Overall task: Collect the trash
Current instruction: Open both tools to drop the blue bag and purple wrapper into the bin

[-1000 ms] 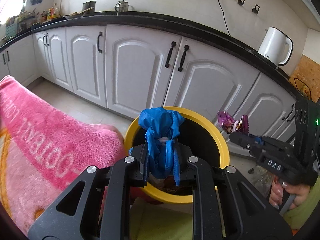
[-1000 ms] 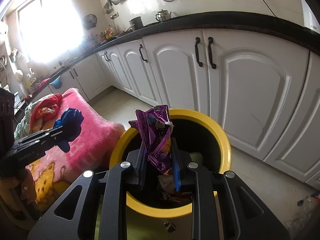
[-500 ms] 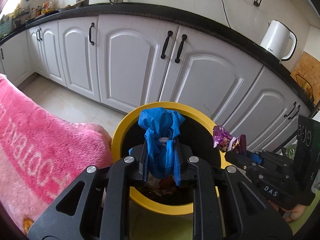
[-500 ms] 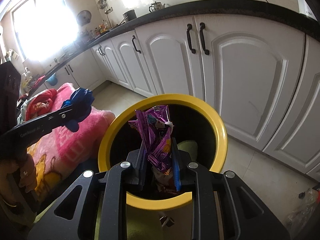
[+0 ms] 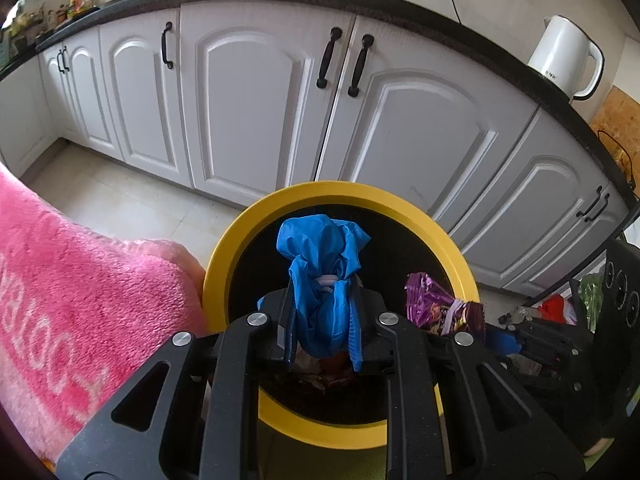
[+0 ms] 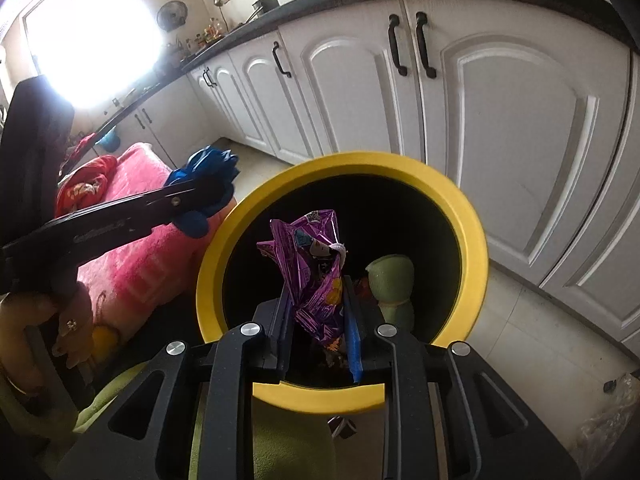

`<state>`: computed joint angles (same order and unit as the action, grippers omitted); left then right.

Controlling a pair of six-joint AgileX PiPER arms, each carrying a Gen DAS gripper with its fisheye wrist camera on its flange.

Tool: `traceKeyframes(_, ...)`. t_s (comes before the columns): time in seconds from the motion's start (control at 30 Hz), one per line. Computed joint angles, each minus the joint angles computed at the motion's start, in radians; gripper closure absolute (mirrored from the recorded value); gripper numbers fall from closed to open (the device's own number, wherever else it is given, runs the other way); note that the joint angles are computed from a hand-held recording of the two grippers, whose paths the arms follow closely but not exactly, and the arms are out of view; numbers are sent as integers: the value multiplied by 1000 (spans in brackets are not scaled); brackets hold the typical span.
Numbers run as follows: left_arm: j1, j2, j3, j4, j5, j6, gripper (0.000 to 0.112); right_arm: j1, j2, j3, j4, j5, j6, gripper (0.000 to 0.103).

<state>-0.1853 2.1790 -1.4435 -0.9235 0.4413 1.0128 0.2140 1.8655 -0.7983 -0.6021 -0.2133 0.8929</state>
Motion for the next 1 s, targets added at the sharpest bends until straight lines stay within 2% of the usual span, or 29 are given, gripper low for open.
traceKeyframes(0.27,-18,45,-59,93,24,-91,99,1,28,-28,-130,16,135,80)
traceKeyframes(0.4,-22,56,-72,115,38,-105,97,-1,25,-21,-114,14,130,80)
traceKeyframes(0.53,-26,59,-78,139,42,-127,91,-7,22,-16,-115,15,138,80)
traceKeyframes(0.63,-26,55,-71,150,40,-136,81,-12,13,-2,-95,15,121,78)
traceKeyframes(0.83,-18,38,-60,159,46,-146,61,-9,-21,41,137,19,-106,70)
traceKeyframes(0.9,-14,27,-47,158,41,-145,58,-3,-35,60,244,13,-212,63)
traceKeyframes(1.0,-5,6,-24,148,33,-141,45,7,-52,84,385,3,-355,55)
